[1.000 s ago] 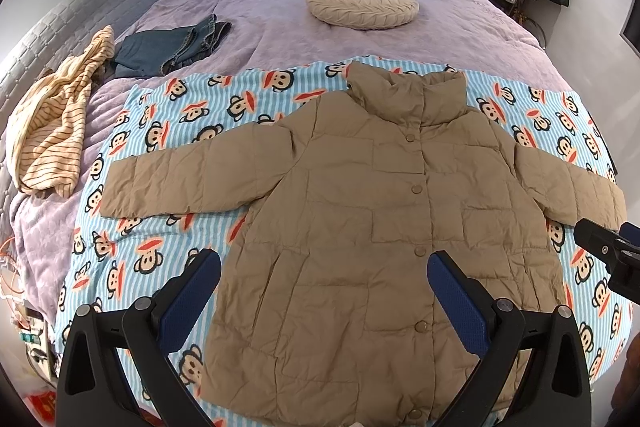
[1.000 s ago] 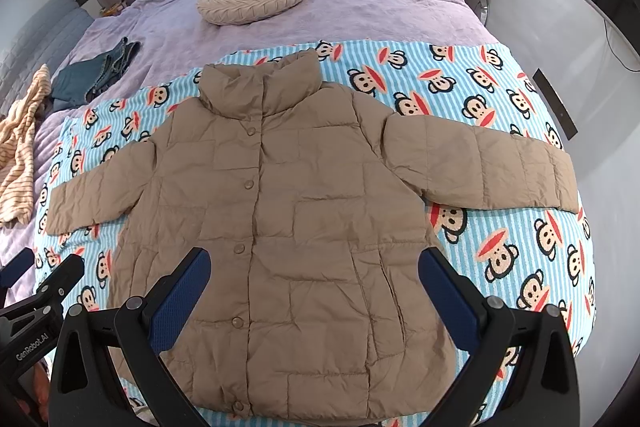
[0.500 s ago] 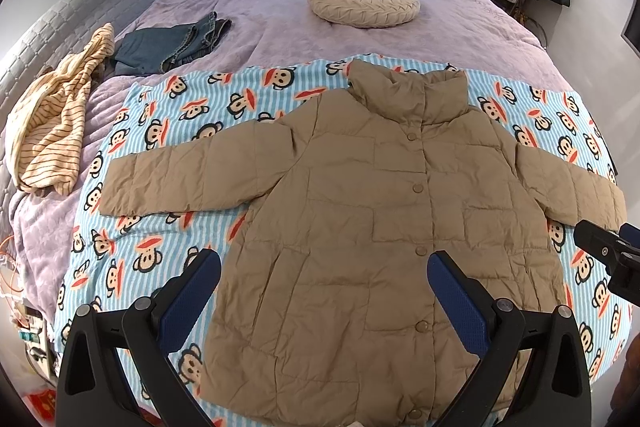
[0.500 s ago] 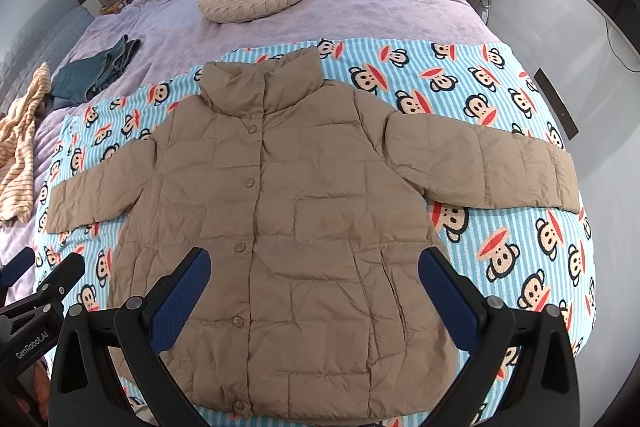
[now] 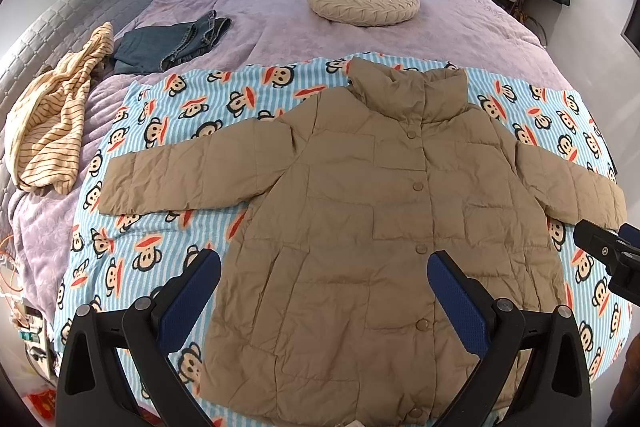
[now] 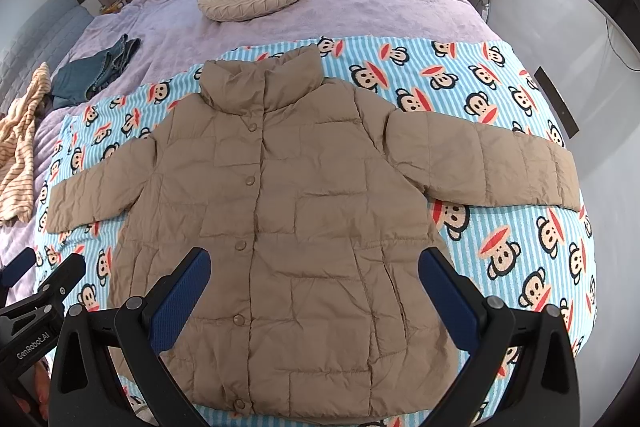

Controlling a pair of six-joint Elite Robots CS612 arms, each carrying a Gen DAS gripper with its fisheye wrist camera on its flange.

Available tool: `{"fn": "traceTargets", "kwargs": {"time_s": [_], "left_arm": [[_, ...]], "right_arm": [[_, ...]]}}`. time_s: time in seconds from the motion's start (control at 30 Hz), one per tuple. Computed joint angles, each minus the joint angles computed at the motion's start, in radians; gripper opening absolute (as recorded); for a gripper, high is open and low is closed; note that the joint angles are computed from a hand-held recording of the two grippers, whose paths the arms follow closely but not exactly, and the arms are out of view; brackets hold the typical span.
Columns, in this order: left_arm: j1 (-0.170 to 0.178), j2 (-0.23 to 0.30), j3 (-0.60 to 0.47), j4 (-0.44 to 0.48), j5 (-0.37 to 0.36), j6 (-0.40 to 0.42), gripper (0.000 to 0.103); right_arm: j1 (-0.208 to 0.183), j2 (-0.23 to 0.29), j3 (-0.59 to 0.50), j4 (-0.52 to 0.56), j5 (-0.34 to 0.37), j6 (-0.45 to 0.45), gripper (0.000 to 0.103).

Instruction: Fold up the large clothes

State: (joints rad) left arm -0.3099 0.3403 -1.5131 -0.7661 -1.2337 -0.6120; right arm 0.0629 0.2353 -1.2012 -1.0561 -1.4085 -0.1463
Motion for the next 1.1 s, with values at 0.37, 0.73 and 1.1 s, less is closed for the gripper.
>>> {"fn": "traceTargets", "kwargs": {"time_s": [0.37,0.73,1.1], "left_arm": [[0.029,0.029,-0.044,0.016,-0.066,-0.052,0.103],[0.134,0.111,-0.128,-0.013,-0.211,-0.126,0.103],[0.292,0.27,-0.174,-0.283,-0.384,-0.199,0.103]], "right_arm": [[0.006,0.007,-0.014,0.061,0.014,-0.023,0.103],[0.054,0.008,0.024,0.1,0.009,-0.031,0.103],[0.124,0.054,0.076,0.181,0.073,-0.128,0.103]]}}
